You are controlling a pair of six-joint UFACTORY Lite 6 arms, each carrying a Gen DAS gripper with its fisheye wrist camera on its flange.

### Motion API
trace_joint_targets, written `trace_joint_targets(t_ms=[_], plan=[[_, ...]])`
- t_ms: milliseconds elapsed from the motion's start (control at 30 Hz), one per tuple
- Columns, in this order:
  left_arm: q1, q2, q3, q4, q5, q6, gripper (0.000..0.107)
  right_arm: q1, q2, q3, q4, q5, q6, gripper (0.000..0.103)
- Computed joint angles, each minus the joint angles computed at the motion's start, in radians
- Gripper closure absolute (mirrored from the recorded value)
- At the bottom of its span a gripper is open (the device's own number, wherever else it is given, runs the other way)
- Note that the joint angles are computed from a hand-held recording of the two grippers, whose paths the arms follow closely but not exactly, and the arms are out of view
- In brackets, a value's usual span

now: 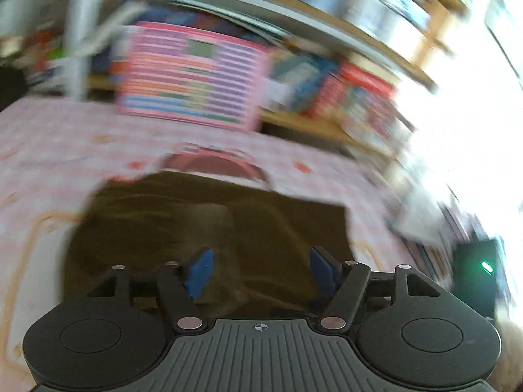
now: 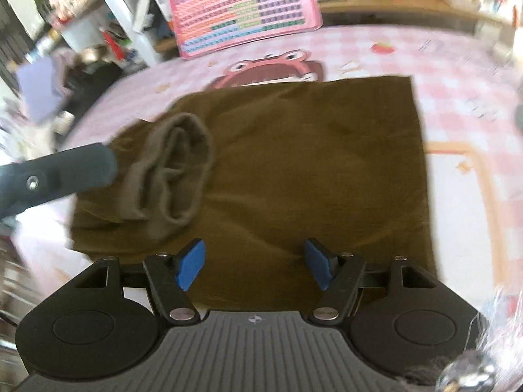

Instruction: Fold clothes

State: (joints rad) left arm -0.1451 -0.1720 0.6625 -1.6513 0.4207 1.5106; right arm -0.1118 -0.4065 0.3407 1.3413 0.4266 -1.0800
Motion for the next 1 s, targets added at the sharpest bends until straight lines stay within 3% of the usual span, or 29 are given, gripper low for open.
trace_joint_targets(t_ms=[67,133,333,400,433,500,600,700,733,800,867,1000], plan=[[0.097,-0.023,-0.024,-0.023,0.003,-0.042,0.040,-0.102,0.110,0.048,0.102,0.192,-0.079,0.030],[0.189,-0.053,-0.043,0.015,0.005,-0.119,0.040,-0.136,0.232,0.108,0.162,0.300,-0.086,0.027],[0.335,-0.129,-0.080,0.154,-0.008,-0.258,0.040,-0.009,0.442,0.280,0.285,0.311,-0.064,0.026],[0.356,-0.137,-0.084,0.192,-0.005,-0.281,0.040,0.039,0.481,0.330,0.307,0.293,-0.050,0.054],[0.361,-0.141,-0.085,0.210,-0.004,-0.293,0.040,0.063,0.492,0.352,0.307,0.277,-0.039,0.082],[0.372,-0.149,-0.086,0.240,0.001,-0.311,0.040,0.073,0.471,0.358,0.333,0.291,-0.063,0.087],[0.402,-0.118,-0.065,0.229,0.030,-0.271,0.040,0.024,0.362,0.274,0.438,0.364,-0.178,0.088],[0.430,-0.061,-0.035,0.244,0.061,-0.256,0.040,0.047,0.471,0.324,0.390,0.194,-0.073,0.086],[0.431,-0.038,-0.021,0.261,0.067,-0.257,0.040,0.049,0.522,0.340,0.396,0.174,-0.061,0.077],[0.431,0.002,0.005,0.289,0.076,-0.251,0.040,0.038,0.529,0.319,0.458,0.203,-0.104,0.072],[0.435,0.055,0.035,0.290,0.096,-0.223,0.040,0.050,0.455,0.285,0.438,0.157,-0.083,0.061],[0.437,0.198,0.127,0.288,0.156,-0.183,0.040,0.087,0.247,0.185,0.342,-0.008,-0.009,0.060]])
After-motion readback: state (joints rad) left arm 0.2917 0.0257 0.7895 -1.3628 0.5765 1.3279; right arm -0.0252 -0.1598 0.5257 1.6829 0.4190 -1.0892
